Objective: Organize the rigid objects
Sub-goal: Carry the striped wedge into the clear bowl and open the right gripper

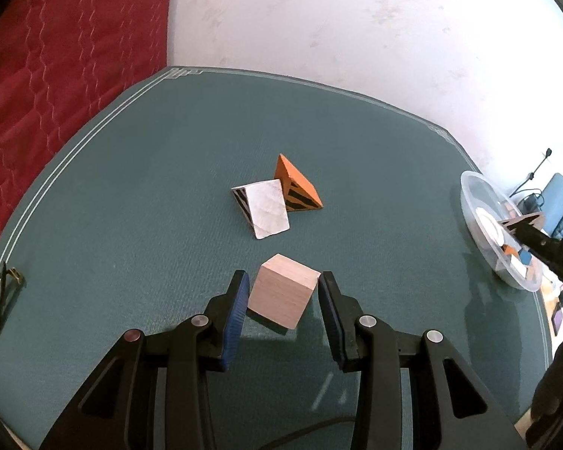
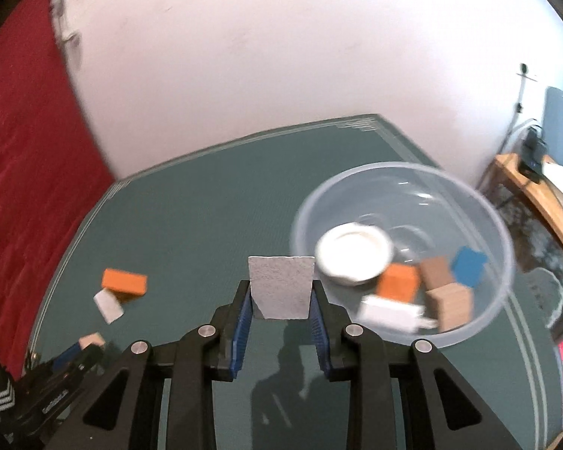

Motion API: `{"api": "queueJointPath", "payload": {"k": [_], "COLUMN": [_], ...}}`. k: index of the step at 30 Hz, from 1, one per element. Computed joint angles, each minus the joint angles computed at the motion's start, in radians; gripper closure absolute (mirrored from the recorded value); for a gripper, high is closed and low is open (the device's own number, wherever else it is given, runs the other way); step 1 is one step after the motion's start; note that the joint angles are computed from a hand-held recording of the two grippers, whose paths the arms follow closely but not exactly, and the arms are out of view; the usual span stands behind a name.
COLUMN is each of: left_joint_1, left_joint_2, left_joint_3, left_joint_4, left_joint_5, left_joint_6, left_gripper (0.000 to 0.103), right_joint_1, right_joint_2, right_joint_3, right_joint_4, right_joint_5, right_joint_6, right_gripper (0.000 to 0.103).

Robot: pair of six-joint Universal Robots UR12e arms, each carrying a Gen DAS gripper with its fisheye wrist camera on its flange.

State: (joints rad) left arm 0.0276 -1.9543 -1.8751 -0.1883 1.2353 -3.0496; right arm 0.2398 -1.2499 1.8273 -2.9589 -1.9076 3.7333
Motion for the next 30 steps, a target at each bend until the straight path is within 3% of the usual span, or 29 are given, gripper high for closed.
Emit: {"api": "queueJointPath", "payload": {"k": [7,10,16,30], "left_joint_1": [-0.007,-0.009,-0.017,-0.070], "left_joint_2": [0.008,0.013,0.021,0.034], "left_joint_3": [-0.003,-0.003,-0.001,0.017], "left_joint_4": [-0.003,-0.001,-0.001,-0.007], "left_joint_5": [0.000,0.000,0.007,0.001], "left_joint_6": [0.010,0.013,0.013,0.046], "left_gripper": [0.064,0.064,0.064,0.064], "right_joint_1": [-0.031,-0.046,-0.066,-0.098], "right_joint_2": [-0.023,-0.031,-0.066,-0.099], "right_joint_3": [0.031,0.045,0.095,0.172], "right_joint_4": [0.003,0.010,0.001,-0.043], "right_joint_5": [-0.083,-0.120,-0.133,-0.099], "right_joint_6": [0.065,0.099,0.159,0.163], "right_gripper": [0.072,0.065,0.064,0.064]}}
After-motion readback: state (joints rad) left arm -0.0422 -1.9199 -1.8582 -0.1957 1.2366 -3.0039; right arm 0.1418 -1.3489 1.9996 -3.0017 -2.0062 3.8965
